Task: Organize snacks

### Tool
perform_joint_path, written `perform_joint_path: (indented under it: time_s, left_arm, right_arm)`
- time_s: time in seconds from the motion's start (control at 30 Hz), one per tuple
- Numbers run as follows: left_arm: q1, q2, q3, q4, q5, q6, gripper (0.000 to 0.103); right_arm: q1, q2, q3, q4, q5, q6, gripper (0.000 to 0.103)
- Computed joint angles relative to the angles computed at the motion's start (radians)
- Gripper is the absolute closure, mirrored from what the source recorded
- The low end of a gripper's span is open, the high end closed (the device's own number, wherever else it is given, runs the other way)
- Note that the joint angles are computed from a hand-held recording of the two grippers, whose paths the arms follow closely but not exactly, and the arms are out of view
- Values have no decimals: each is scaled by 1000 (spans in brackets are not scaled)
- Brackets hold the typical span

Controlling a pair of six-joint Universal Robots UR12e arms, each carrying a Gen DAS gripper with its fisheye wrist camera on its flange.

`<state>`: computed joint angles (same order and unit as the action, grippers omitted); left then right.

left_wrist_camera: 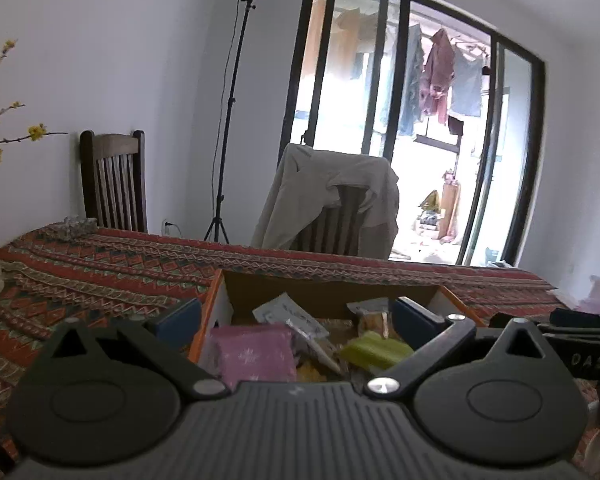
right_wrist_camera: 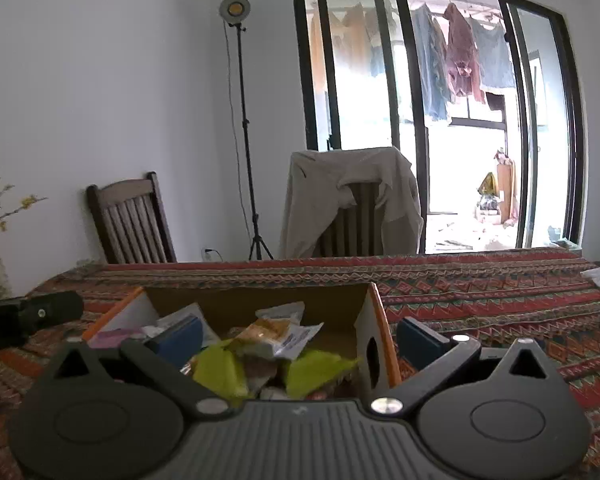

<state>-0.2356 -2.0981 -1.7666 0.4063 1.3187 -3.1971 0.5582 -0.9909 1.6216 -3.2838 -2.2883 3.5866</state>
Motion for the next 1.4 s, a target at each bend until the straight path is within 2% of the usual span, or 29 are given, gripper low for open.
perform_joint_path:
  time_s: [0.23,0.33,0.5,0.63,0.9,1.4]
  left_arm:
    - [27,82,-148,58,-29,73,0]
    - [43,102,-204,92,-58,67,0]
    - [63,121,-273,110,-100,73,0]
    - [77,133,-314,133,-112,74,0]
    - [82,142,-343,121,-121,94,0]
    - [84,139,-350,125,-138,103,0]
  right_arm:
    - [75,-36,71,-38,-64,0,0]
    - [105,-45,95,-35,-82,18,0]
    - [131,-65,138,3,-64,115,0]
    - [146,-69,157,28,-69,159,0]
    - [162,-71,171,56,-68,200,0]
    - [167,-70,167,70,-70,199,0]
